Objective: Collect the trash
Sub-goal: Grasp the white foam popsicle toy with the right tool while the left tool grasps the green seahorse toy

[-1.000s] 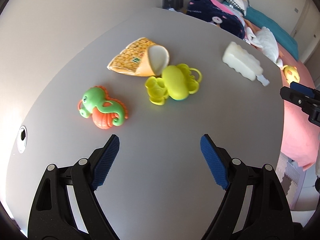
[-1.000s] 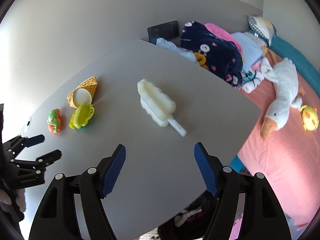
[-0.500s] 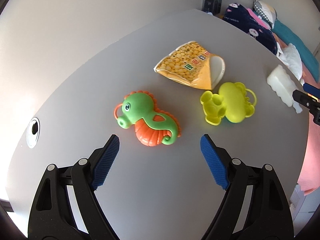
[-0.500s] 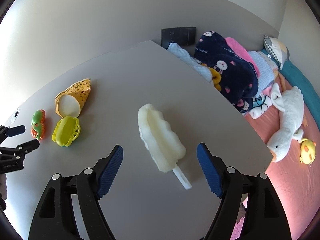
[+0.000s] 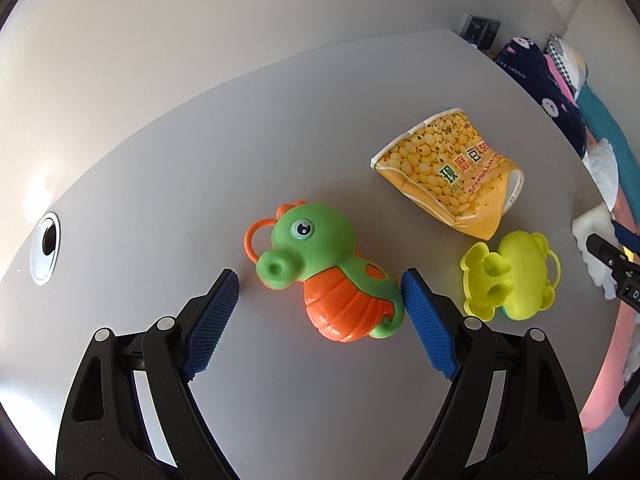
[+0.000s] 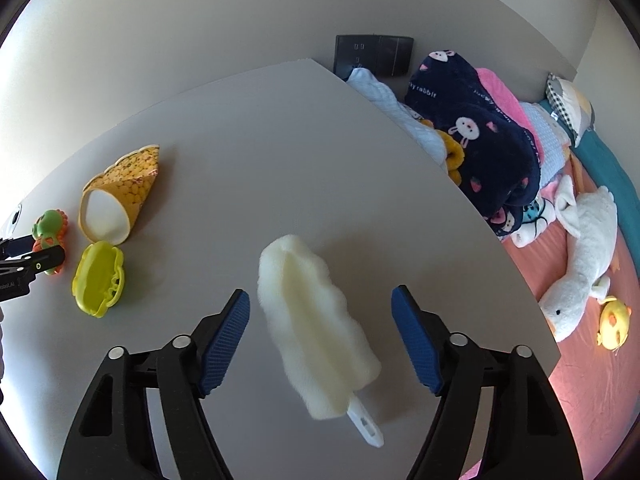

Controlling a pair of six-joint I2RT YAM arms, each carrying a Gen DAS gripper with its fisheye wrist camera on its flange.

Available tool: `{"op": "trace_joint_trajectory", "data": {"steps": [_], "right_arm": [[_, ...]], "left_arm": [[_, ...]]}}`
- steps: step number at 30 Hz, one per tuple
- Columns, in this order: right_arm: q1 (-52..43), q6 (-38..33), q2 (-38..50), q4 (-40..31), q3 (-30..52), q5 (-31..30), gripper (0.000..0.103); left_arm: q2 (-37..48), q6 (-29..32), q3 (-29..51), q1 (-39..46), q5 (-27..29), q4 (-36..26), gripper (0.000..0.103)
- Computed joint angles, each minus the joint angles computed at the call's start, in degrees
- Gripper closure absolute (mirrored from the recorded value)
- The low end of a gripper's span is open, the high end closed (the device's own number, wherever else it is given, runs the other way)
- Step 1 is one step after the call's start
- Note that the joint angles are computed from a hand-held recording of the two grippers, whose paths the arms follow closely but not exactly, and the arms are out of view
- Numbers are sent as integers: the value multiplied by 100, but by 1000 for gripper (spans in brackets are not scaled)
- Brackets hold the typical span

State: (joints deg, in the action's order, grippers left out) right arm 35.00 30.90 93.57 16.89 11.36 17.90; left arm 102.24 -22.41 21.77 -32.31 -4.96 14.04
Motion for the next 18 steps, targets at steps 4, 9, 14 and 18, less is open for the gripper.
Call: {"op": "trace_joint_trajectory", "data": {"steps": [4, 9, 14, 18], "right_arm": [[-208, -51, 341, 110, 143, -211, 49], [-215, 19, 442, 130, 205, -382, 58], [-203, 229, 400, 20, 236, -563, 66], [-102, 391, 144, -61, 113, -589, 71]], "left_arm": [[9, -20, 45, 2, -25, 30, 33], [-25, 31, 54, 42, 39, 27, 35], [-85, 68, -123, 124, 234, 301, 36], [-276, 136, -387, 273, 442, 471, 36]]}}
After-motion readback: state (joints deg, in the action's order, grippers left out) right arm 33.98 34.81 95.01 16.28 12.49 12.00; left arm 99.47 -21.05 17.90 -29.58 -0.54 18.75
